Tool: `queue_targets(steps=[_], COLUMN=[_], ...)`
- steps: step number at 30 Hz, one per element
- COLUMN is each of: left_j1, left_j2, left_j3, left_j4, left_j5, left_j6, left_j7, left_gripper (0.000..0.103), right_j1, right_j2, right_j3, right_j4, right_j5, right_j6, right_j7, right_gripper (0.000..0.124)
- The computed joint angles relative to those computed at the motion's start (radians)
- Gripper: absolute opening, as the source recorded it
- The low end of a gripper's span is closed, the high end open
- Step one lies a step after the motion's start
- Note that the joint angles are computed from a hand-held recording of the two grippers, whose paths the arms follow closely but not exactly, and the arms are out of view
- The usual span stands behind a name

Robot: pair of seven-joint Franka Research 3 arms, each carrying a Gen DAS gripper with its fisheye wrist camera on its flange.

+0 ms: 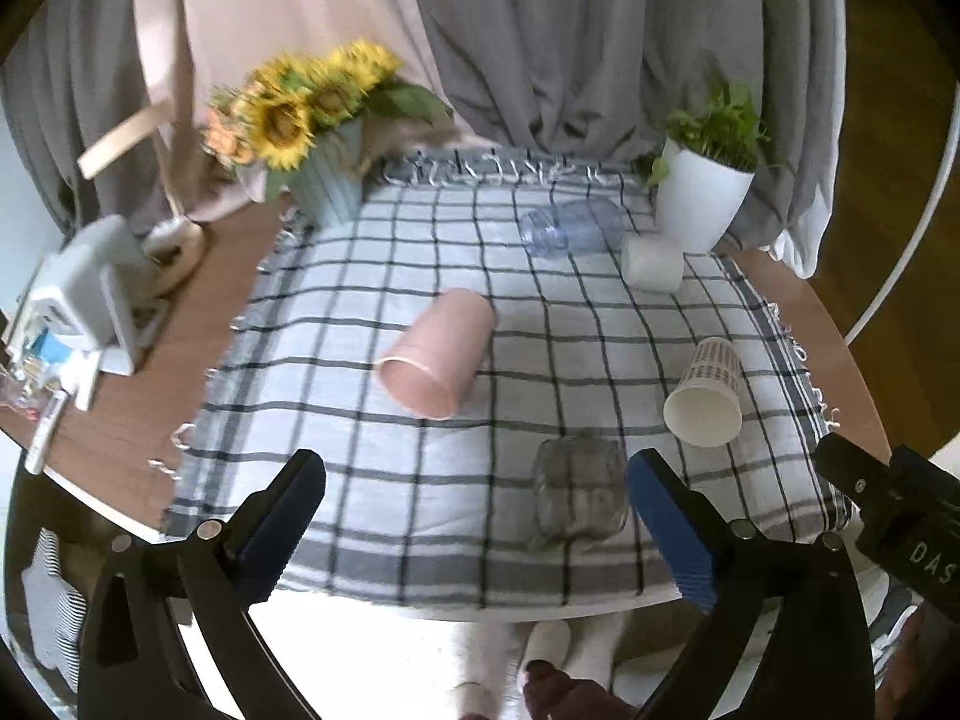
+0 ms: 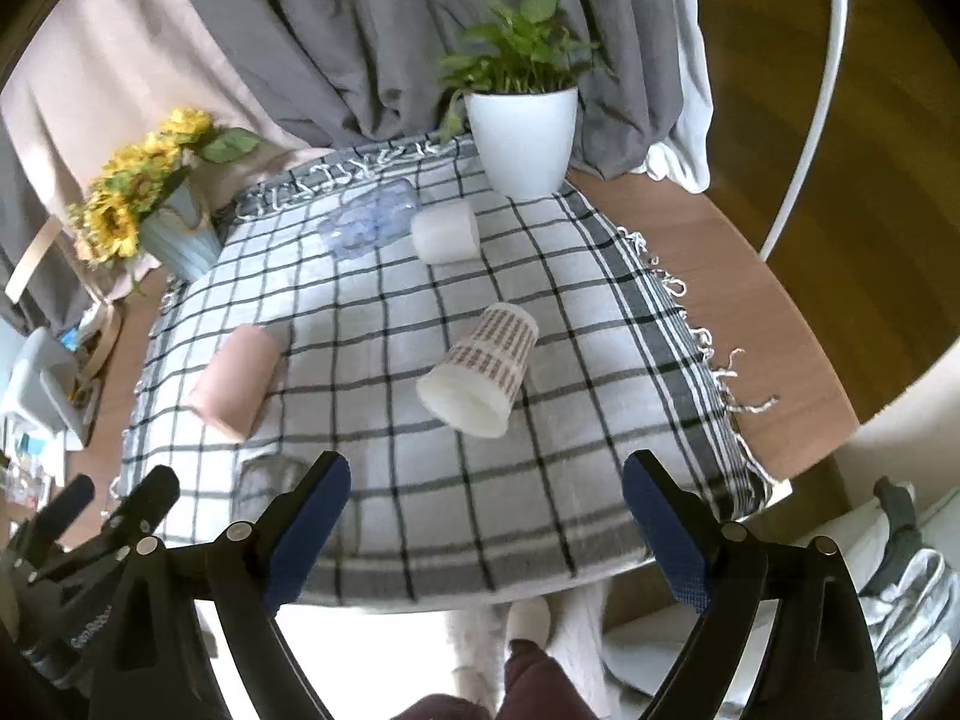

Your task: Flip cup upside down

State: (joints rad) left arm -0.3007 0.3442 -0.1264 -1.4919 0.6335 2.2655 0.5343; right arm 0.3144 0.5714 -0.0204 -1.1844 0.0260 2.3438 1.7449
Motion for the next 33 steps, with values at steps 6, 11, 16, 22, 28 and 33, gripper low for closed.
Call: queue_targets(steps=[6,11,16,22,28,33], left_j1=[0.019,0.047,0.067,0.076,0.073,0.063], left_j2=[-0.185,-0.315,-0.392,-0.457,-0.48,-0.481], left_j3=[-0.018,-0.055,-0.088,-0.126,-0.147,-0.164], left_j4=[-0.225,-0.375,-0.46,-0.523,-0.538,-0.529], left_j5=[0.059,0.086,0.083,0.127,0.13,0.148], left_j6=[0.048,0.075,0.094,0.079,0.075,0.046], left_j7=[-0.058,-0.105,-0.117,-0.195,-0.228,-0.256], left_gripper=[0.103,0.103,0.103,0.103,0.103,0.103], right_j1=[0.05,0.063,0.046,0.015,-0.009,-0.026], right_j2=[-0.225,-0.375,-0.481,-0.566,-0.619,-0.651], right_j3=[-0.009,0.006,0.038,0.079,0.104,0.114], right_j4=[-0.336,-0.542,-0.679,-0.792,-0.857,-0.896], right_j5=[-0.058,-0.128,-0.185,-0.203,-0.152,-0.117], right_j6=[0.175,0.274,0.347,0.423,0.473,0.511], right_j7=[0.088,0.179,0.233,0.233,0.161,0.102], right_gripper=[0.092,0.092,0.092,0.092,0.093,0.095])
